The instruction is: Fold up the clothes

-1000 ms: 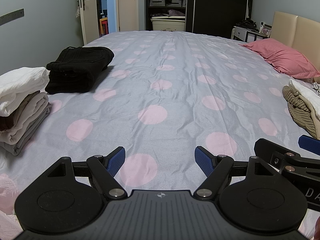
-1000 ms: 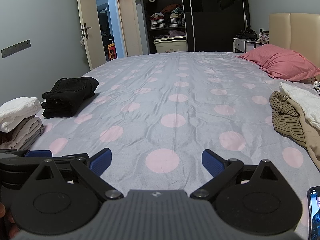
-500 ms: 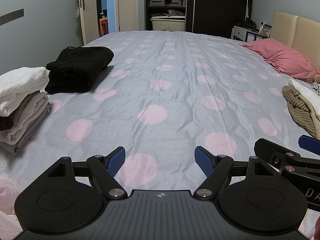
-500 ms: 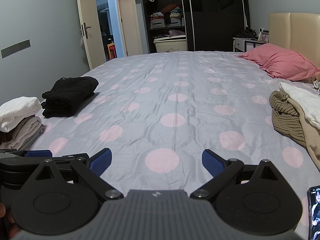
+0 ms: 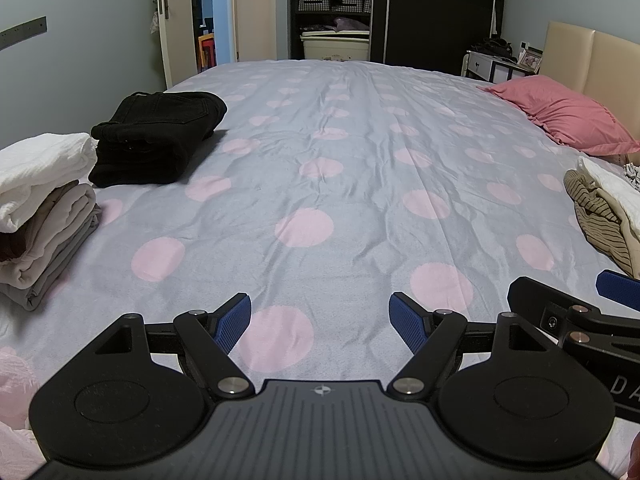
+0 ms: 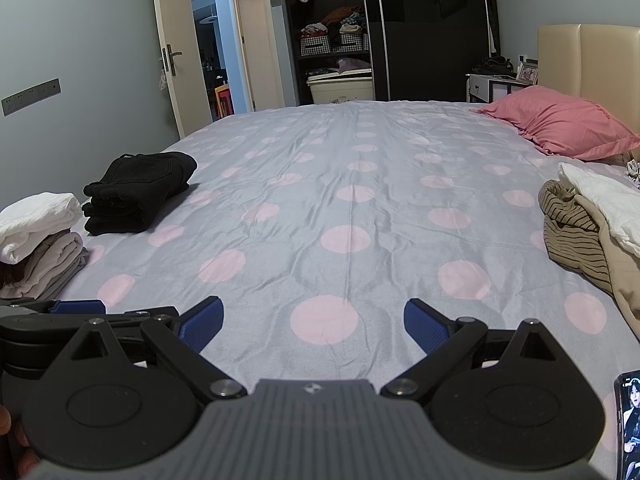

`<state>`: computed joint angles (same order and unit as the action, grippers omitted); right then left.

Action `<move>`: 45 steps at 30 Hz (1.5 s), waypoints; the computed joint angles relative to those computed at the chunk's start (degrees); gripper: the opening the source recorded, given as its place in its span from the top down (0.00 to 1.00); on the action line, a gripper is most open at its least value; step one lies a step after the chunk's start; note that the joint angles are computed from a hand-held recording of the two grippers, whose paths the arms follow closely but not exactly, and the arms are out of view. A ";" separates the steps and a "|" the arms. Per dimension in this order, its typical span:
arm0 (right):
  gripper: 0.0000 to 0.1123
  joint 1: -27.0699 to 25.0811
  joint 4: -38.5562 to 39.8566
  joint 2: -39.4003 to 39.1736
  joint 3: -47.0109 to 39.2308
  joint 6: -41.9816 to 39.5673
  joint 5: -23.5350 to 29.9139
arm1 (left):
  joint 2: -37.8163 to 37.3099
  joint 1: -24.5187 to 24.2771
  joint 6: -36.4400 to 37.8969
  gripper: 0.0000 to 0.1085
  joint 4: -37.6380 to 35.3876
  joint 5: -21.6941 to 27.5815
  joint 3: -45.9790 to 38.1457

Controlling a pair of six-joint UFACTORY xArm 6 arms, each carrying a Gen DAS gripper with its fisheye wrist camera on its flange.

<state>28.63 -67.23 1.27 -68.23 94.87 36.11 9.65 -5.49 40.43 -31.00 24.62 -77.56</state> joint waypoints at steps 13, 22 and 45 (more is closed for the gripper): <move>0.13 -1.80 3.43 -2.06 1.57 -5.34 1.66 | 1.60 0.11 -0.29 0.30 1.22 0.76 -1.75; 0.14 -10.16 11.11 -9.94 8.97 -17.80 4.96 | 4.63 0.10 3.06 0.30 1.07 1.62 -5.77; 0.67 -39.80 17.43 -10.29 13.02 -39.42 7.19 | 12.47 -0.24 -2.86 0.30 3.88 7.14 -13.87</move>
